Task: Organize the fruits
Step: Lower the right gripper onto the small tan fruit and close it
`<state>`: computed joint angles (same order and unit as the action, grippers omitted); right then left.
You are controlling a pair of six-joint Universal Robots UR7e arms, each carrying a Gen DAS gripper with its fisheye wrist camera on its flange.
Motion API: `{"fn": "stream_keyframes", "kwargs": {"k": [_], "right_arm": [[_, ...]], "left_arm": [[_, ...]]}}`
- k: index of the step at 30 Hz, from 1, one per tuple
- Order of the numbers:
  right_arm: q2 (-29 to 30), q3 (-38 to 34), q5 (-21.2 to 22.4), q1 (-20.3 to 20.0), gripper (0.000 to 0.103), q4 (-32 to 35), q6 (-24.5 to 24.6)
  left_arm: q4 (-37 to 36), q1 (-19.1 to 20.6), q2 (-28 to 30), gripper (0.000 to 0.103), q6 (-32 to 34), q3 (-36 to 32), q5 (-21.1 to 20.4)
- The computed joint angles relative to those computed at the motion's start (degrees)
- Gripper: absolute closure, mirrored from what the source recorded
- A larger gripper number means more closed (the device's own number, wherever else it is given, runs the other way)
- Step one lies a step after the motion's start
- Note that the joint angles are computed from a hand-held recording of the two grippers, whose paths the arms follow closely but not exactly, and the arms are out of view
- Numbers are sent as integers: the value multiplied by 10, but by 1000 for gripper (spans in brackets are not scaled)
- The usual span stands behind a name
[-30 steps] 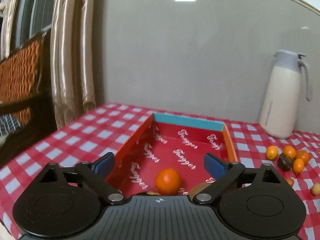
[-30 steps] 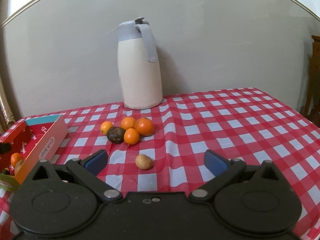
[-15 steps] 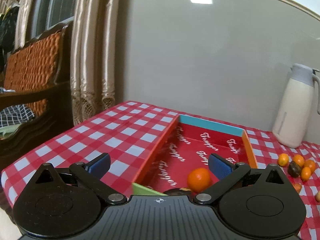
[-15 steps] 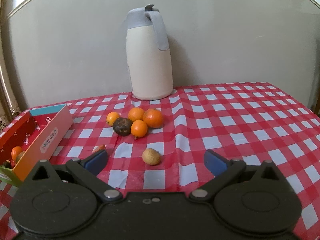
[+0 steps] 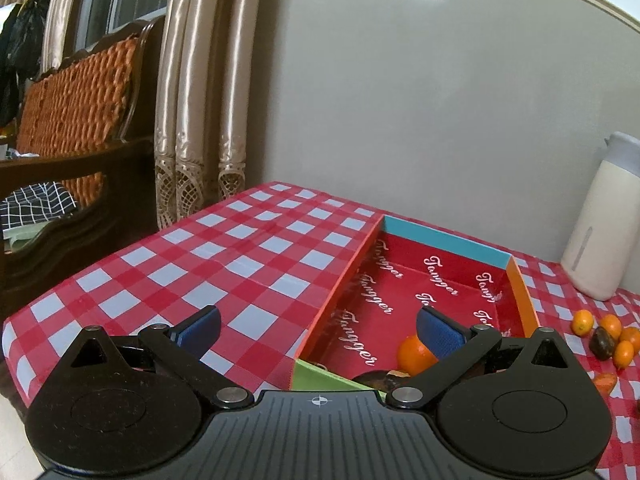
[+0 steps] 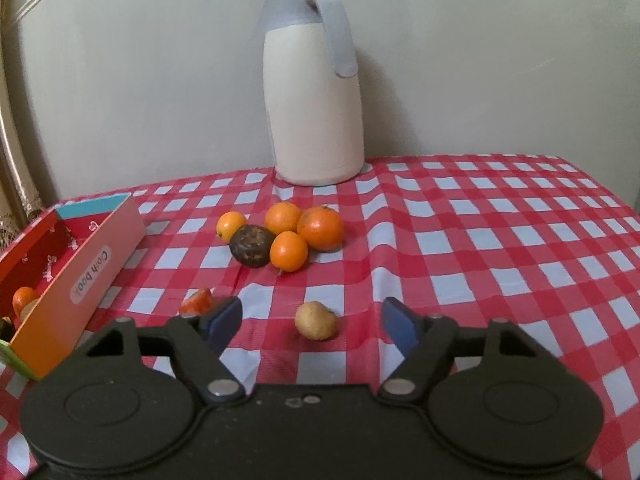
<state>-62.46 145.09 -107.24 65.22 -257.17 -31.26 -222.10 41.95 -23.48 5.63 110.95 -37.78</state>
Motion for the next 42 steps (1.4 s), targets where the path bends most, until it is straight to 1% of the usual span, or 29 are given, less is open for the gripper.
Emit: {"fn": "stream_keyframes", "kwargs": {"k": [1,4,7,10,12,14,15,17,19,21,23,24,27,30,32,33,35,36,38,41,42], "right_arm": [[-5,-4,-1,-1,27,11,-3],[-24,-4,24,-17,34,45,6],[-30,-4,31,-25,36,65,7],[-41,-3,45,-28,44,87,2],[-45,-3,57,-29,46,95,-11],[-48,-3,65,-31,55,102,-22],[-47,-3,63,-33,56,101,-26],[-55,0,70,-42,59,116,-17],[-65,4,78,-53,61,134,-4],[-72,5,86,-59,61,148,0],[-82,10,110,-70,61,157,3],[-83,10,113,-70,61,155,2],[-81,5,109,-67,60,155,-3],[-75,-3,98,-59,63,158,-3],[-61,-6,79,-49,69,141,-13],[-57,-6,76,-46,70,139,-12],[-46,-9,55,-36,77,124,-14],[-39,-11,45,-32,77,114,-16],[-37,-11,39,-30,77,111,-7],[-22,-20,15,-21,77,100,-17],[-21,-20,15,-22,76,103,-13]], "left_arm": [[2,0,1,0,0,-1,0],[4,-1,2,0,-3,-3,-1],[-12,-4,9,0,1,-8,4],[-22,-6,18,0,6,-17,4],[-28,-7,26,0,15,-25,4],[-26,-10,33,0,29,-35,9],[-29,-12,38,0,38,-40,11],[-38,-15,48,0,58,-51,16],[-59,-19,59,0,88,-64,23],[-77,-22,70,0,122,-77,29],[-73,-23,69,0,127,-79,34],[-67,-24,66,0,122,-76,36],[-74,-25,57,0,111,-60,41],[-108,-28,54,0,129,-50,58],[-115,-25,48,0,127,-41,62],[-118,-24,46,0,129,-38,63],[-120,-20,42,0,131,-34,66],[-116,-19,40,0,127,-31,66],[-108,-17,34,0,114,-25,60],[-106,-16,32,0,109,-21,56],[-106,-17,32,0,109,-20,56]]}}
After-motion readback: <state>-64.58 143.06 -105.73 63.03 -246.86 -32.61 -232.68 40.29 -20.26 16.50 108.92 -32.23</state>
